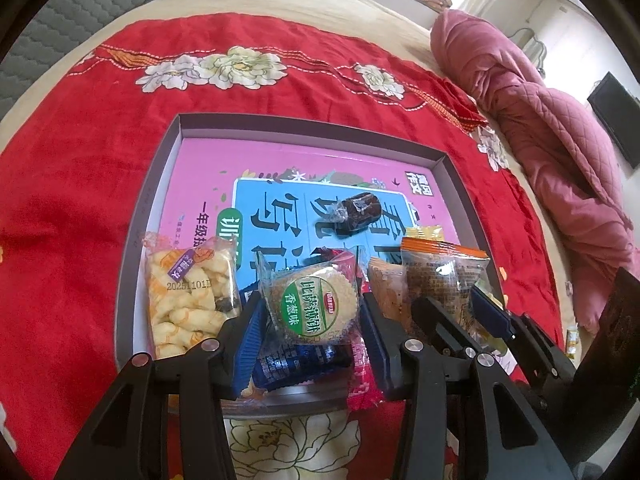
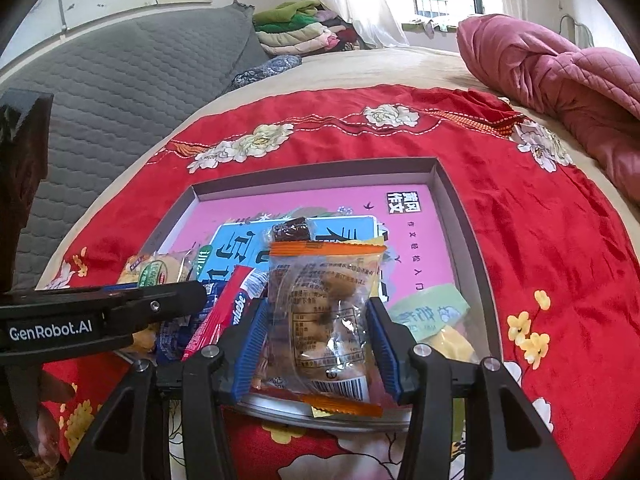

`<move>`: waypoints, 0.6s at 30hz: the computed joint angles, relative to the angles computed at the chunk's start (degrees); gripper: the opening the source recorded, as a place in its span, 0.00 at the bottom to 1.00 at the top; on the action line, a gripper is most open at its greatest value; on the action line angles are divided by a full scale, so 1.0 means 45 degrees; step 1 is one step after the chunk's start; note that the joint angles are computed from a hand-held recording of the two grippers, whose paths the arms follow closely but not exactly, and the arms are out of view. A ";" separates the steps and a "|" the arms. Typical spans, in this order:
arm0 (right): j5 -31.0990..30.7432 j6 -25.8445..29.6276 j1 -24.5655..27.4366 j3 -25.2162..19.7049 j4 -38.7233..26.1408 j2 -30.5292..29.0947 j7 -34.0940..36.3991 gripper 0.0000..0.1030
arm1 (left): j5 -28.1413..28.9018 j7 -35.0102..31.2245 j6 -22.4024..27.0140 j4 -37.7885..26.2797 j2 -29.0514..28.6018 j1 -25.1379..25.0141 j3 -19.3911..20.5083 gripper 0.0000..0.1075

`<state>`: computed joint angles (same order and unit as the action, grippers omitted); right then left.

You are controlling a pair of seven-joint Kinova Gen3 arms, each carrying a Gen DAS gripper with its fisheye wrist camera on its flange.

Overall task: Organize snacks
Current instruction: 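Lower the round cake into the tray and open left gripper while right gripper releases the cookie bag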

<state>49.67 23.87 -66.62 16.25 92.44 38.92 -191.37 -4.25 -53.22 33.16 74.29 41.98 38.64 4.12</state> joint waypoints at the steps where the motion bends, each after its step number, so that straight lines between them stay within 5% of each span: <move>1: -0.0007 0.0021 0.0015 -0.0032 -0.0006 -0.0006 0.0029 0.49 | 0.0009 -0.0024 0.0008 -0.0014 0.0020 -0.0026 0.0022 0.45; 6: 0.0395 0.0068 -0.0368 0.0353 0.0177 -0.0089 -0.0603 0.49 | -0.0070 0.0050 -0.0047 0.0042 -0.0027 0.0056 -0.0070 0.46; 18: 0.1388 0.0831 -0.0068 -0.0477 0.0250 -0.0415 -0.1406 0.58 | -0.0465 0.0210 0.0248 0.0000 -0.0207 0.0369 -0.0199 0.51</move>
